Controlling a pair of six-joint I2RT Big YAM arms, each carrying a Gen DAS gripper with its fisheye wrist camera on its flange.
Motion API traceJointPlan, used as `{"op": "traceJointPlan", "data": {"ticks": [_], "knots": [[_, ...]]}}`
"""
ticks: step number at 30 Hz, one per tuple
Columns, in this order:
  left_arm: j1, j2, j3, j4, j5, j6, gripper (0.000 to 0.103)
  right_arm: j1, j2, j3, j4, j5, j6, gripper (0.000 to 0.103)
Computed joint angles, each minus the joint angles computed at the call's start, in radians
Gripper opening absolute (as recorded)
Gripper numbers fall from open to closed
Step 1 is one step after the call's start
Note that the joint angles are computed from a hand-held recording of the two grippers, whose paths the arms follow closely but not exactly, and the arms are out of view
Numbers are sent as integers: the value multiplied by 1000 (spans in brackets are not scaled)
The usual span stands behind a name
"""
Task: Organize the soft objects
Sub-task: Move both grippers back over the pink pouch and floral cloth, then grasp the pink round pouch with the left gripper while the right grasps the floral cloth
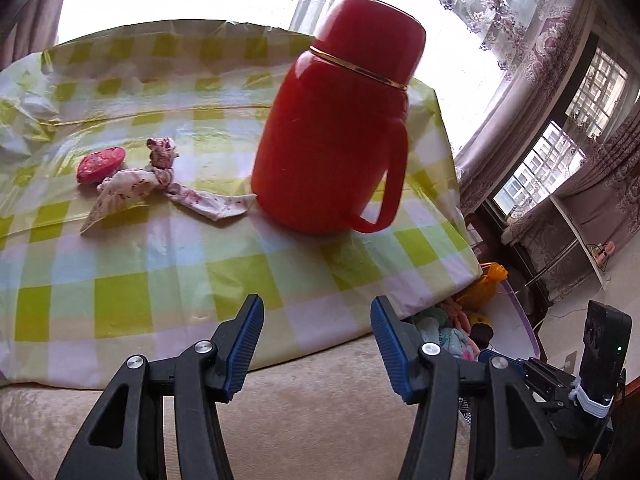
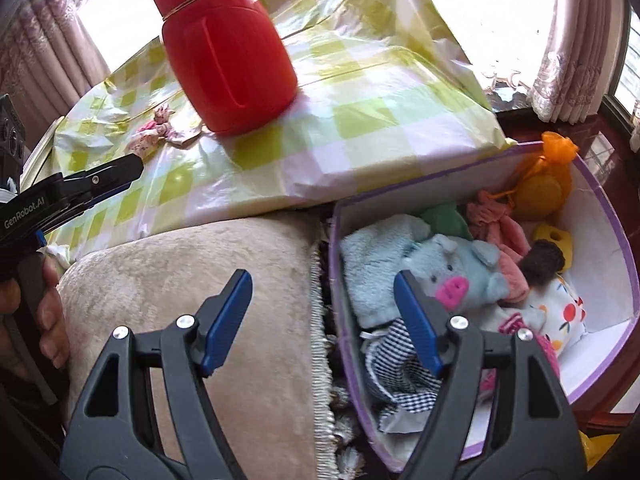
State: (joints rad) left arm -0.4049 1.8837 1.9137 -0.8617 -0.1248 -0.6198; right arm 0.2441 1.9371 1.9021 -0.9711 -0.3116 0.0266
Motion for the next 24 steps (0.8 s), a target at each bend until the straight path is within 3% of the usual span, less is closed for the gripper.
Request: {"op": "traceJointPlan", "data": {"ticks": [9,15,20,24], "knots": [[92,-144,-218,73,-49,-92,57,111,80,144,-36,-20,-48,76],[154,-184,-287,104,-67,-147,57,174,145,257,-32,38,-61,76],[199,-173,-281,111,-76,-152,58,216,244,428,-55,50,-46,78],[234,-152,-255,105,-105,-162,70,250,384,679,-125,57,-27,81]]}}
